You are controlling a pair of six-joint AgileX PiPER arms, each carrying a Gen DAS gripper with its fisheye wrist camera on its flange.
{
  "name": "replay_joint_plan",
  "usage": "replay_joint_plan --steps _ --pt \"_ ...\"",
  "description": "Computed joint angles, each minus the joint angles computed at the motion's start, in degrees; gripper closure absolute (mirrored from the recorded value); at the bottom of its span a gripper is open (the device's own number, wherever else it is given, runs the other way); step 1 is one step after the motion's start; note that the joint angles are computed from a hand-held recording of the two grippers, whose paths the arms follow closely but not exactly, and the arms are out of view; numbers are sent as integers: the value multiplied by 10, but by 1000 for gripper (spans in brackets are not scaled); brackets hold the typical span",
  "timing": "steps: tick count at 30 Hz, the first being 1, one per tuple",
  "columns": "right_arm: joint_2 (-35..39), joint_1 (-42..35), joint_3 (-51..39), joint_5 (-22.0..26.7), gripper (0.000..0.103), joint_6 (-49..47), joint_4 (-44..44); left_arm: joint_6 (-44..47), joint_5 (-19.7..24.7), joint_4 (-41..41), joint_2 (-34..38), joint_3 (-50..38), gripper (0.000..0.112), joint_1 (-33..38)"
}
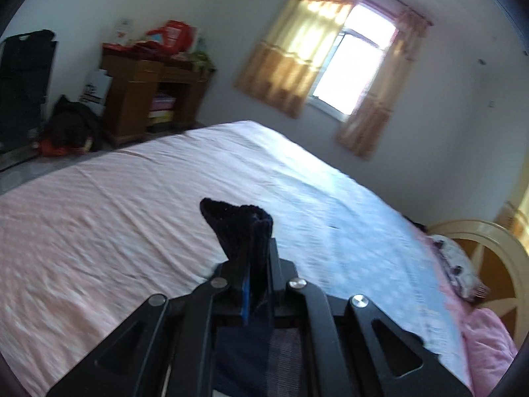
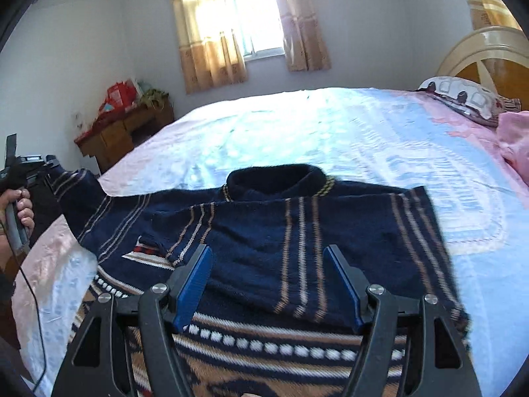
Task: Fold small clothes
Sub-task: 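Lift the held cuff with the left gripper, fold it over the chest, release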
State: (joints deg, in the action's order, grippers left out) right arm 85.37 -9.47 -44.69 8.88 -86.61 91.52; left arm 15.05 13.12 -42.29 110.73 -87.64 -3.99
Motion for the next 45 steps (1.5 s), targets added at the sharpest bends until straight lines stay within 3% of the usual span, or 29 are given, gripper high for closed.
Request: replay_joint_plan --steps 4,10,16,26,31,35,38,40,43,45 --pt "-50 -44 40 36 33 37 -54 85 6 -118 -13 13 105 -42" --pt "-101 -126 83 98 33 34 -83 89 13 -158 4 -6 105 -114" --pt "-113 -209 109 159 33 -5 -69 14 16 -123 30 -47 105 -187" --pt "-69 -286 119 218 33 -56 -30 -161 11 14 97 -138 105 -286" --pt "-60 -290 125 220 33 -78 -9 -311 17 175 144 -190 105 -335" --pt "-56 -285 130 216 33 -95 4 -397 42 274 188 -244 104 -361" --pt "-52 -279 137 209 33 -118 21 -423 91 345 228 -305 104 -381" --pt "-47 -277 139 207 33 -127 27 -426 114 378 238 -322 99 -394" --pt "-44 -274 144 204 33 -153 45 -405 104 401 219 -287 80 -405" --pt "-41 -271 147 199 33 -174 61 -409 77 433 187 -235 54 -410"
